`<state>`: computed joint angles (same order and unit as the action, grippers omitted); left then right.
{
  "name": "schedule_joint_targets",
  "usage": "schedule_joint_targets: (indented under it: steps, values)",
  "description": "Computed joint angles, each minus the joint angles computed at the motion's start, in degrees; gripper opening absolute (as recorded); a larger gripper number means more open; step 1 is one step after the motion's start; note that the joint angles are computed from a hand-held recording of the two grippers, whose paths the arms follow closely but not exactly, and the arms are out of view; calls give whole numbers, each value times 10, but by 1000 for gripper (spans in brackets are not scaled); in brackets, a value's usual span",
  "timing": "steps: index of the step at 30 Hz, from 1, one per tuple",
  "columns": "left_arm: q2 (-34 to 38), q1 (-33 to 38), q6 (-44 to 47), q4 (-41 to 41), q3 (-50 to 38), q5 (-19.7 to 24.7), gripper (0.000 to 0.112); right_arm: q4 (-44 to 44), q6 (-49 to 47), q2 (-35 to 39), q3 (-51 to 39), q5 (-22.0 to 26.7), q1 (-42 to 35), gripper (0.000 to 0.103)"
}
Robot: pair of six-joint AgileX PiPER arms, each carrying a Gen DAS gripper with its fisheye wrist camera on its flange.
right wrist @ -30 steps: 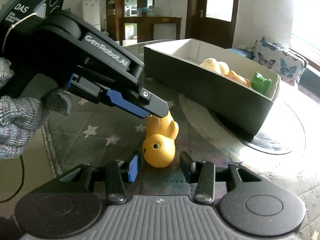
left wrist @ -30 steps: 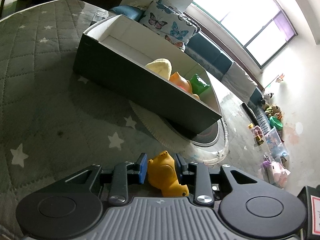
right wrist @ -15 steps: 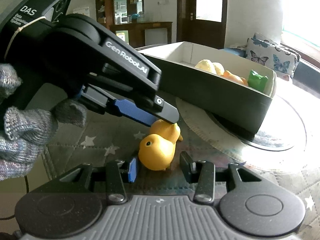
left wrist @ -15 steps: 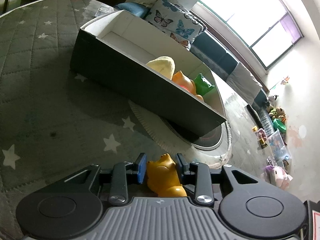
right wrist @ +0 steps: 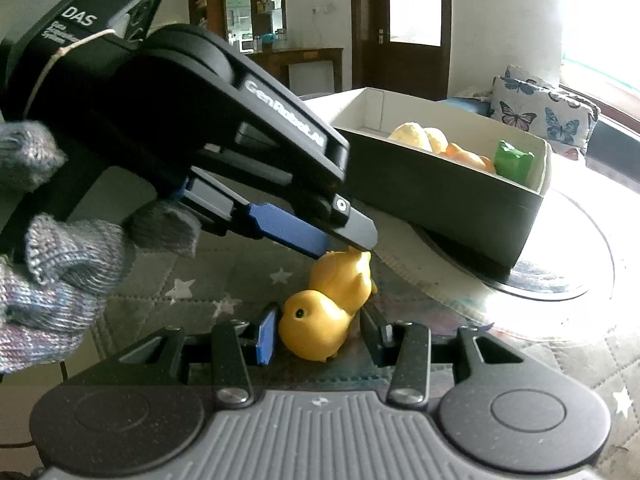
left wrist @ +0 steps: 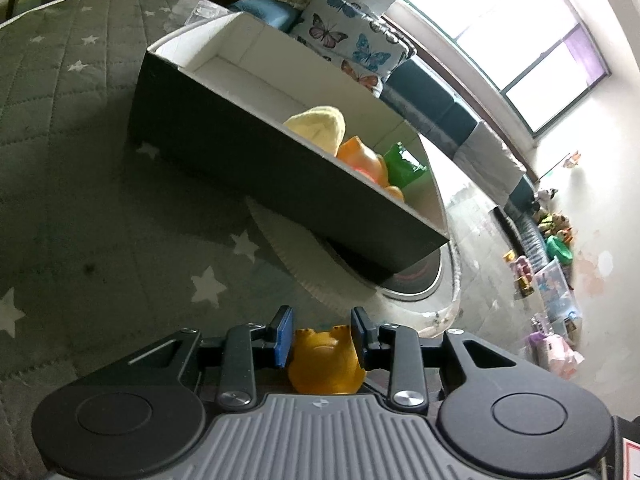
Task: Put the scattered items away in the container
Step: 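Lift the yellow duck off the table with the left tool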
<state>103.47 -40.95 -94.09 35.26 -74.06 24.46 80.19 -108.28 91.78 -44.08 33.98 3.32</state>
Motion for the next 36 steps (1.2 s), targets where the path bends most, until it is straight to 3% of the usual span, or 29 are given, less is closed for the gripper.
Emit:
schedule_joint_targets:
  steps: [12, 31, 36]
  values:
    - [6, 2, 33, -32, -5, -4, 35, -9, 8, -3, 2, 4, -4, 41]
    - [-35, -24, -89, 81, 22, 21, 35, -7, -5, -39, 10, 4, 10, 40]
    - [-44, -19, -87, 89, 15, 29, 35, -21, 7, -36, -16, 0, 24, 40]
